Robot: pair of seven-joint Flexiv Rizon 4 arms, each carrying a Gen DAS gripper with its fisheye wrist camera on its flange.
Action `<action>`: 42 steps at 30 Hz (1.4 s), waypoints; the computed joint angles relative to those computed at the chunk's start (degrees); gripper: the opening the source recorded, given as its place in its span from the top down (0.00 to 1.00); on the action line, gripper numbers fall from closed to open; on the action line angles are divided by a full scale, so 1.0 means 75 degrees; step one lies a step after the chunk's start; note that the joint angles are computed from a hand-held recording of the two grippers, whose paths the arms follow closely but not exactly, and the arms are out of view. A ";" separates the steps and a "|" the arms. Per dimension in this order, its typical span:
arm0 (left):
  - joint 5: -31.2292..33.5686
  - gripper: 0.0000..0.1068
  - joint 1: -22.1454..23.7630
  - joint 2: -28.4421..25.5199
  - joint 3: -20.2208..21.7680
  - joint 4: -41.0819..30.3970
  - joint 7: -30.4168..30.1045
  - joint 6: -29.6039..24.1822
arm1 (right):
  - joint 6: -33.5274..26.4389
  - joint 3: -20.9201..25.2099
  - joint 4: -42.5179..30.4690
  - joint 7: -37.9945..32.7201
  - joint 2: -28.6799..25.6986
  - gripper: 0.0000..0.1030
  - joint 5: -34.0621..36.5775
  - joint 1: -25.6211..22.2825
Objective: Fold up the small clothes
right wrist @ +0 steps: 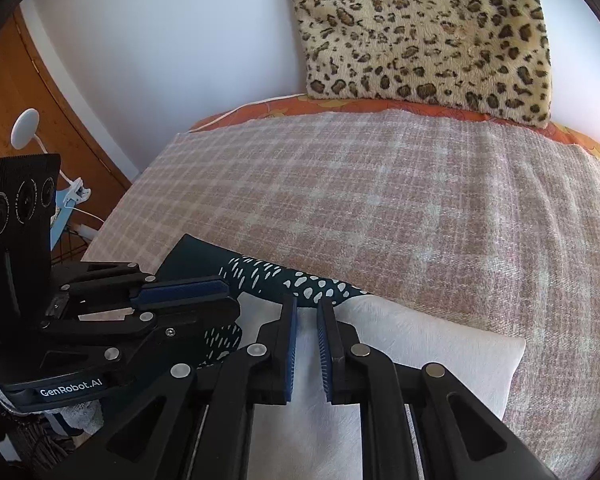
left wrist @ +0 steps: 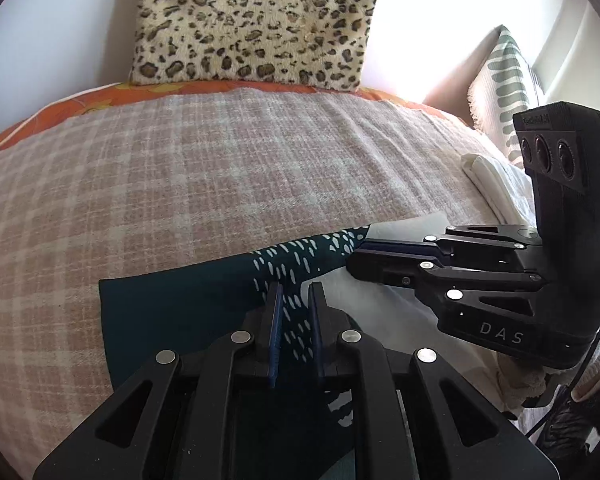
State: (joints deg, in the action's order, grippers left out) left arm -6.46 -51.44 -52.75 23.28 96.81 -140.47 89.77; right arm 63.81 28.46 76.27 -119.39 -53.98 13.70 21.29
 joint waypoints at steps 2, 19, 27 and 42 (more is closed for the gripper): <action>0.0031 0.90 -0.0139 -0.0081 0.0159 0.0052 -0.0094 0.0091 | 0.0075 -0.0039 0.0029 -0.0043 -0.0041 0.92 -0.0040 0.0036; 0.0072 0.77 -0.1229 0.0662 0.1313 0.1679 -0.1489 0.0296 | -0.0124 -0.0239 0.0479 0.0505 0.0503 0.73 0.0593 -0.1094; -0.0454 0.46 -0.0731 0.1109 0.0489 0.2958 -0.1730 0.2433 | -0.1472 0.0464 0.0667 -0.0089 0.0749 0.62 0.1957 -0.2323; -0.0069 0.46 0.2270 0.0662 -0.2387 0.3287 -0.1651 0.4807 | -0.3543 -0.0230 0.1657 -0.0630 0.1453 0.61 0.3885 -0.2767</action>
